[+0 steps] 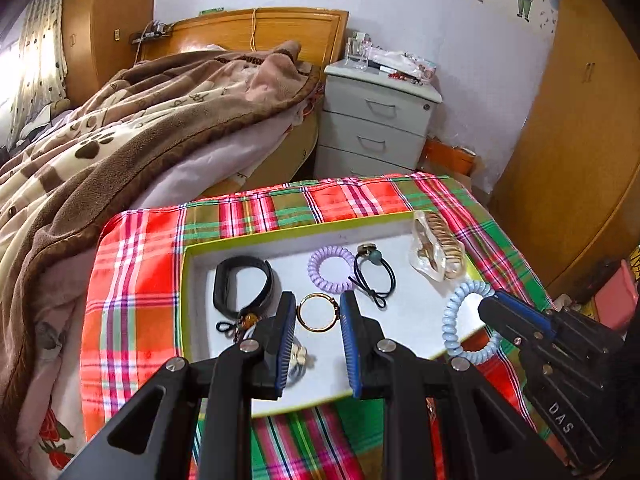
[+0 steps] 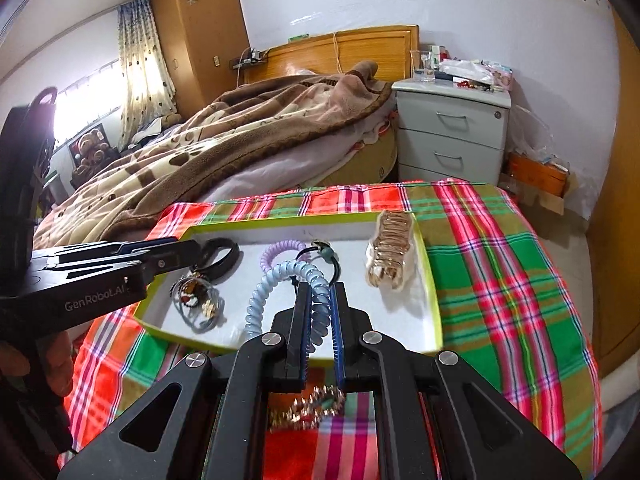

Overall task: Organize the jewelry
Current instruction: 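Carry the gold ring and light-blue coil tie into the box with both tools, then open the left tool releasing the ring while the right tool releases the coil tie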

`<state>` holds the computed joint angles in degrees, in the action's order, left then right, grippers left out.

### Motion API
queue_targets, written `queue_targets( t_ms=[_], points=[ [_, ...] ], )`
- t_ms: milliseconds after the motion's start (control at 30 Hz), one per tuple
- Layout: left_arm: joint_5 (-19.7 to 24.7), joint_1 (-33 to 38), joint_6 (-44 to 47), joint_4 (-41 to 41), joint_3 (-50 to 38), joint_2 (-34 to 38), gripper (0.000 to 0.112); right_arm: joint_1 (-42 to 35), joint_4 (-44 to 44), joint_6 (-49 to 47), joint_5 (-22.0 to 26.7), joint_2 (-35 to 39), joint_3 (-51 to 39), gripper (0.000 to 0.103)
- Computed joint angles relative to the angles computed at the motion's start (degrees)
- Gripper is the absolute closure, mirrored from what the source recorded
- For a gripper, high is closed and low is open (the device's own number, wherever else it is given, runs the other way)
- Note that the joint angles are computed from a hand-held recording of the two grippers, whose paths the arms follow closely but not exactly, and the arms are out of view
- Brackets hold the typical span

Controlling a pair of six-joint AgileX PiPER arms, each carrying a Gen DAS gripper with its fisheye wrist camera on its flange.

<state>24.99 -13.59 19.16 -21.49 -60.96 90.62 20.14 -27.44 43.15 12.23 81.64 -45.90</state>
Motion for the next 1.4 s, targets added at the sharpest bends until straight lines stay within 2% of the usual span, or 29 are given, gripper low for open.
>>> queue_targets(
  t_ms=[233, 500, 600, 1400],
  points=[
    [1.5, -0.4, -1.1, 0.8, -6.5, 7.3, 0.089, -0.8, 6.3, -6.2, 0.9, 7.6, -5.0, 0.094],
    [1.8, -1.2, -4.8, 4.7, -9.2, 12.4, 0.089, -1.5, 11.7, -12.4, 1.2, 11.5, -6.8, 0.094],
    [1.5, -1.6, -5.9, 6.0, -9.4, 13.6, 0.089, -1.0, 7.8, -9.0, 2.0, 12.2, -7.2, 0.094],
    [1.8, -2.4, -9.1, 8.3, -10.7, 16.8, 0.088, -0.7, 7.1, -9.0, 3.3, 14.9, -8.5, 0.093]
  ],
)
